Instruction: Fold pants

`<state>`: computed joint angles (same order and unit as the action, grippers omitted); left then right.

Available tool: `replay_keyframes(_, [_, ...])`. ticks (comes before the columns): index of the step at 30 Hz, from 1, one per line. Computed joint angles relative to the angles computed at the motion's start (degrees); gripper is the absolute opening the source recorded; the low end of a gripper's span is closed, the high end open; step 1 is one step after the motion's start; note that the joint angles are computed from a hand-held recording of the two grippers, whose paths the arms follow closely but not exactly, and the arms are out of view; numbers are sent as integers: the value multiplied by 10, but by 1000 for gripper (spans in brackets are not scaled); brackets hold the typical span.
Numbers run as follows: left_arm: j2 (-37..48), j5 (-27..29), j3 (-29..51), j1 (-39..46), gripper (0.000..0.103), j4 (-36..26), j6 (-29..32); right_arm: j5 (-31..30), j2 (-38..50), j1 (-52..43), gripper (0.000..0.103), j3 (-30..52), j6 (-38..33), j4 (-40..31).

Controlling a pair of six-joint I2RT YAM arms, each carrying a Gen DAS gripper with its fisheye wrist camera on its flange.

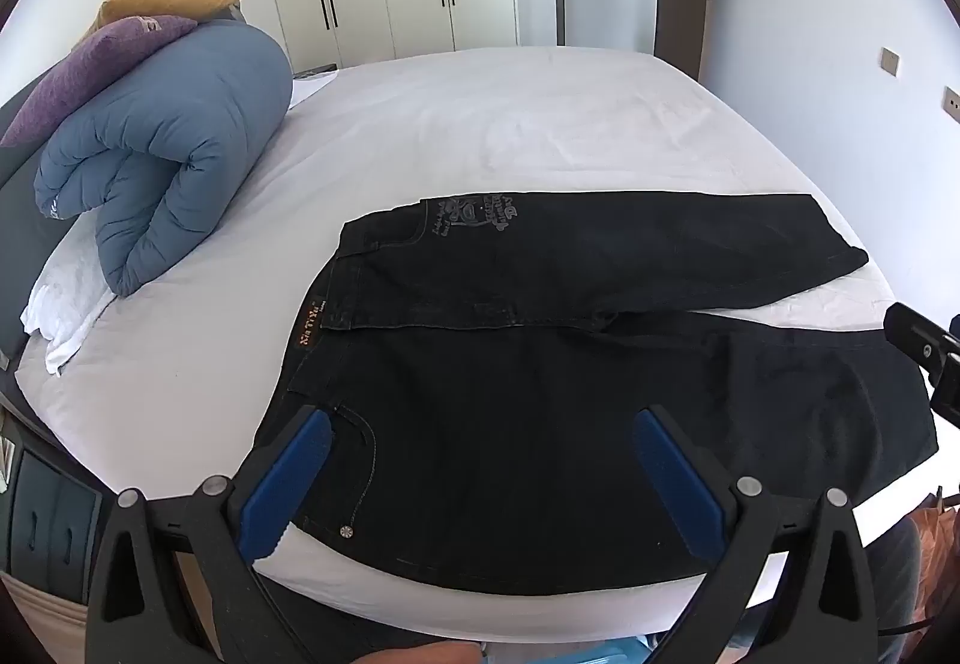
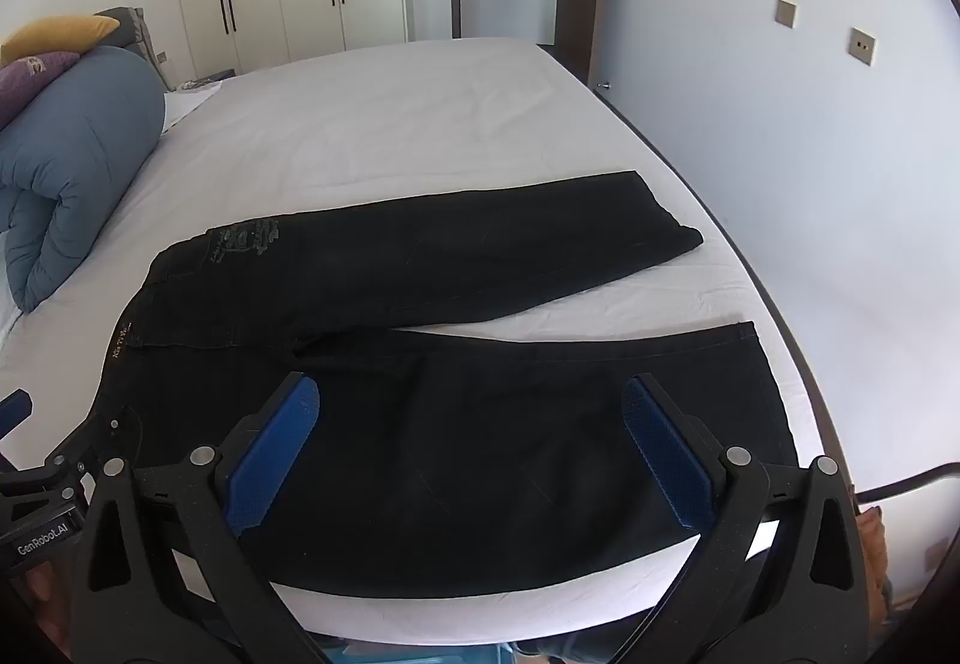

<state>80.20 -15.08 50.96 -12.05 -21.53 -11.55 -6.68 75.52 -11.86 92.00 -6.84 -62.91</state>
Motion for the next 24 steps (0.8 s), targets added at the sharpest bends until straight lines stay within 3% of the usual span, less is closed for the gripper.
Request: replay_keyframes(24, [-2, -3, -1, -2, 103, 0, 6, 16, -6, 19, 103, -4, 8, -3])
